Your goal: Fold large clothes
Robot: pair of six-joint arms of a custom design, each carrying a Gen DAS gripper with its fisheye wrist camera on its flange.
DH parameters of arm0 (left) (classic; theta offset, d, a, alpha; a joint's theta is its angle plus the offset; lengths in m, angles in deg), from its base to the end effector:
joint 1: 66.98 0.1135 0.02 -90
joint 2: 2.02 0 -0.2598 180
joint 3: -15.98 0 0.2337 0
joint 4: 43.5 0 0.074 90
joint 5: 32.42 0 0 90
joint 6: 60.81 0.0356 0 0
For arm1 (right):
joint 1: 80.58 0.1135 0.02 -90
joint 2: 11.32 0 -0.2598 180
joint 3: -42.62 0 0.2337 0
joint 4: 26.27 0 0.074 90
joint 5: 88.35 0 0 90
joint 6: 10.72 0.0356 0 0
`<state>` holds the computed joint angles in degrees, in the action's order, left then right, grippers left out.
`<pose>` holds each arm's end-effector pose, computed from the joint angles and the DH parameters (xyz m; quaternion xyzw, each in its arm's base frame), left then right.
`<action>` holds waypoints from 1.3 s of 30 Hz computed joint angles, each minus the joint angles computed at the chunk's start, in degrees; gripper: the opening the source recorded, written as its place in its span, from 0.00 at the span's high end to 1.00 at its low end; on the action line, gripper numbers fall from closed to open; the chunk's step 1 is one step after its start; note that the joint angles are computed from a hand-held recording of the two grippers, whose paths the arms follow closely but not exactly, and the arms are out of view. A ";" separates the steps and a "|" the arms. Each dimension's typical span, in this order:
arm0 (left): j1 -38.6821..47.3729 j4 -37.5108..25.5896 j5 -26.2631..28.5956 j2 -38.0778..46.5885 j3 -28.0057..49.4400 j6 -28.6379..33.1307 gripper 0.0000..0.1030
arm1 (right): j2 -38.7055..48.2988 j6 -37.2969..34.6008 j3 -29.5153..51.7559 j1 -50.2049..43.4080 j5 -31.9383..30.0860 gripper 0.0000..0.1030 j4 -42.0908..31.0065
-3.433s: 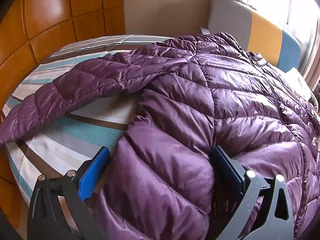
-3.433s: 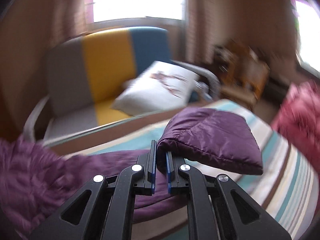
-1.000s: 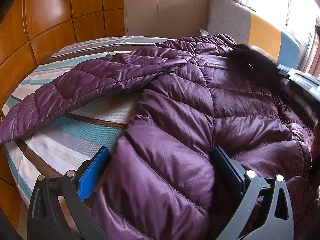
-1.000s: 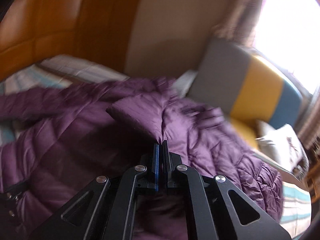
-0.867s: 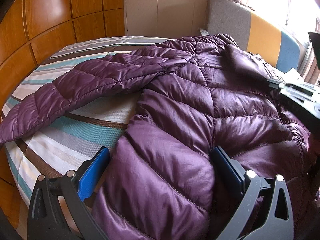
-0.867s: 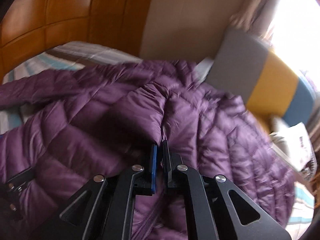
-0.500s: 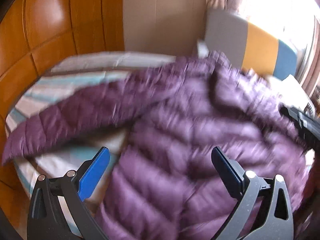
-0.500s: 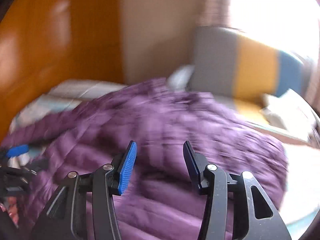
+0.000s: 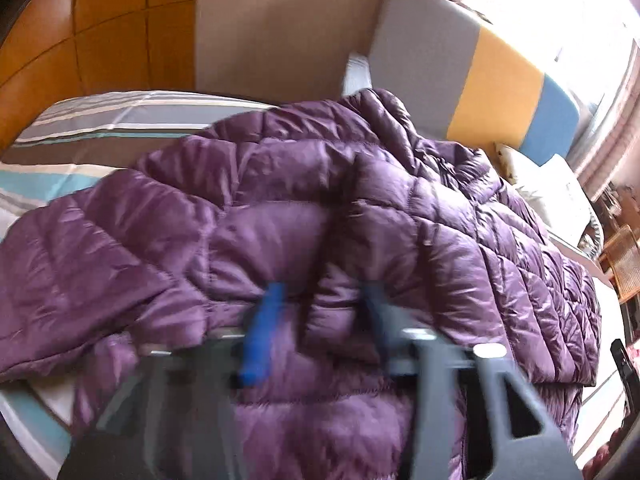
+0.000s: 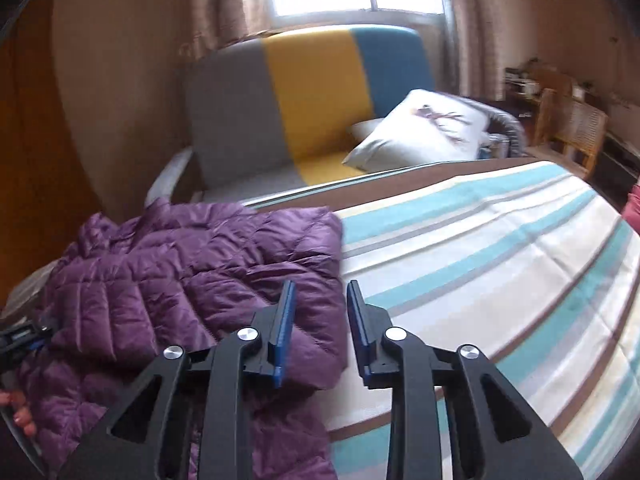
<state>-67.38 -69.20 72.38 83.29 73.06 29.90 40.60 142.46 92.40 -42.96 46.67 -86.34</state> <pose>0.2684 -0.0110 0.1743 0.0490 0.9425 -0.1216 0.3073 0.1259 0.0652 0.2215 0.2880 0.8542 -0.0660 0.4278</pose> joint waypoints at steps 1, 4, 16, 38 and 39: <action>0.04 -0.38 0.03 -0.75 -0.23 0.69 0.90 | -0.85 -3.85 -1.00 -1.69 -2.24 0.80 2.98; 2.76 -1.57 2.17 -6.10 -2.62 2.94 0.96 | 0.62 -12.25 -2.33 -6.35 -8.60 0.80 10.44; 5.77 4.90 -1.80 -8.76 -11.43 5.20 1.00 | 14.52 -19.06 -2.95 -15.26 -17.52 0.80 20.78; 47.36 -14.99 22.60 -11.59 -5.02 25.92 0.07 | 10.30 -6.99 -2.09 0.75 -8.88 0.80 6.41; 49.12 -14.92 22.65 -9.70 -3.72 26.03 0.07 | 10.73 -6.57 -2.12 1.18 -8.53 0.80 6.36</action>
<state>-18.26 -84.12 95.03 73.59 69.34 55.92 51.33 135.89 90.28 -41.78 38.14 -79.98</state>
